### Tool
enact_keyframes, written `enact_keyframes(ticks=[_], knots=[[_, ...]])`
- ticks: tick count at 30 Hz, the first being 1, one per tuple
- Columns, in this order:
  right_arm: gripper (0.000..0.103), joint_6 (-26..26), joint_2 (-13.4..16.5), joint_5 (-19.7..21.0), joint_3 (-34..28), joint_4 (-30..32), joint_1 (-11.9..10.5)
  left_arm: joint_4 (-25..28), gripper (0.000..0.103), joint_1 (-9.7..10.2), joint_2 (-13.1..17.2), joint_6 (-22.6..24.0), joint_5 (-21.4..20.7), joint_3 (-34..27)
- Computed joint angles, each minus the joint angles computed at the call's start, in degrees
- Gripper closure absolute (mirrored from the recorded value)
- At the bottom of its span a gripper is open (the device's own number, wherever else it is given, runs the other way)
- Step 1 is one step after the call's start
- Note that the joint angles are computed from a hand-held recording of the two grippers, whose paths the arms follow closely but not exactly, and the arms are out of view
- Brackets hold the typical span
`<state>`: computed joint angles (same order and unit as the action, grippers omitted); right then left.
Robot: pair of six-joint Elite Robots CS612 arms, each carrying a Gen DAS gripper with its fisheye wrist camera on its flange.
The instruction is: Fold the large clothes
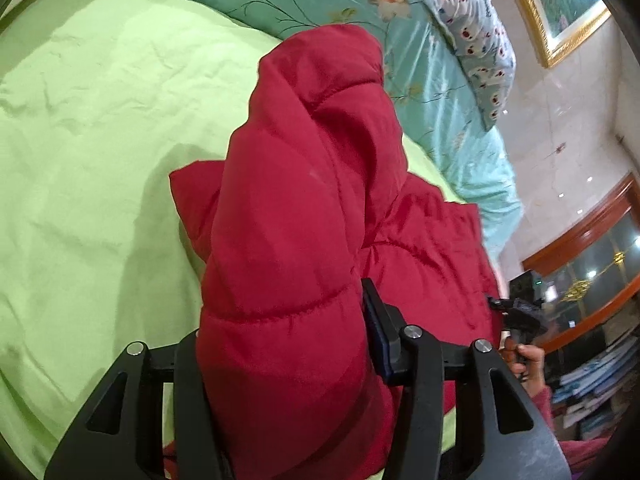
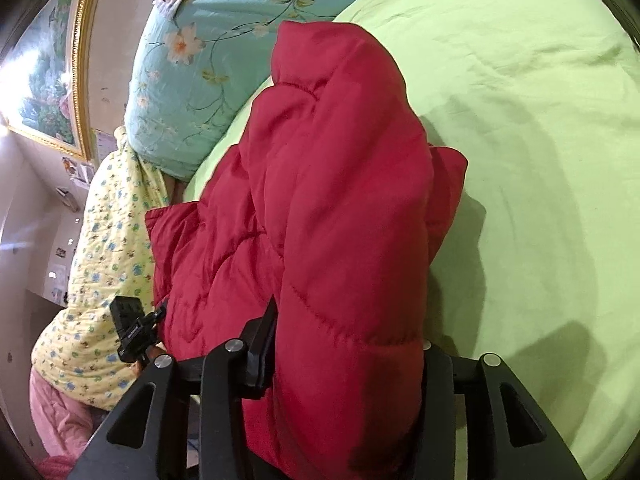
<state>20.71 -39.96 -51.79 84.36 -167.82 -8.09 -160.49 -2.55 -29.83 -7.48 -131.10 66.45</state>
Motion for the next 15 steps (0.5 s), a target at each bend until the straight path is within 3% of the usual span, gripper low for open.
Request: enact_keyframes(ticks=[4,6,13,15], knots=[[0.052,1.5,0.7,-0.9,0.1,-1.4,-0.2,-1.9,0.037,-0.82,-0.5,0.0,6.0,1.1],[0.049,2.3,1.1,-1.3,0.1,-2.5,-0.2,-3.8,0.020,-1.64,-1.2,0.0,12.0,2.4],[0.038,3.0,1.4,-4.7,0.3,-4.2,0.1,-7.1,0.019,-3.09,-2.5,1.5,20.0,4.5],[0.034,3.1,1.5,-5.9,0.3,-4.5,0.3,-7.2,0.013,-3.29,-2.5,0.6,21.7,4.7]])
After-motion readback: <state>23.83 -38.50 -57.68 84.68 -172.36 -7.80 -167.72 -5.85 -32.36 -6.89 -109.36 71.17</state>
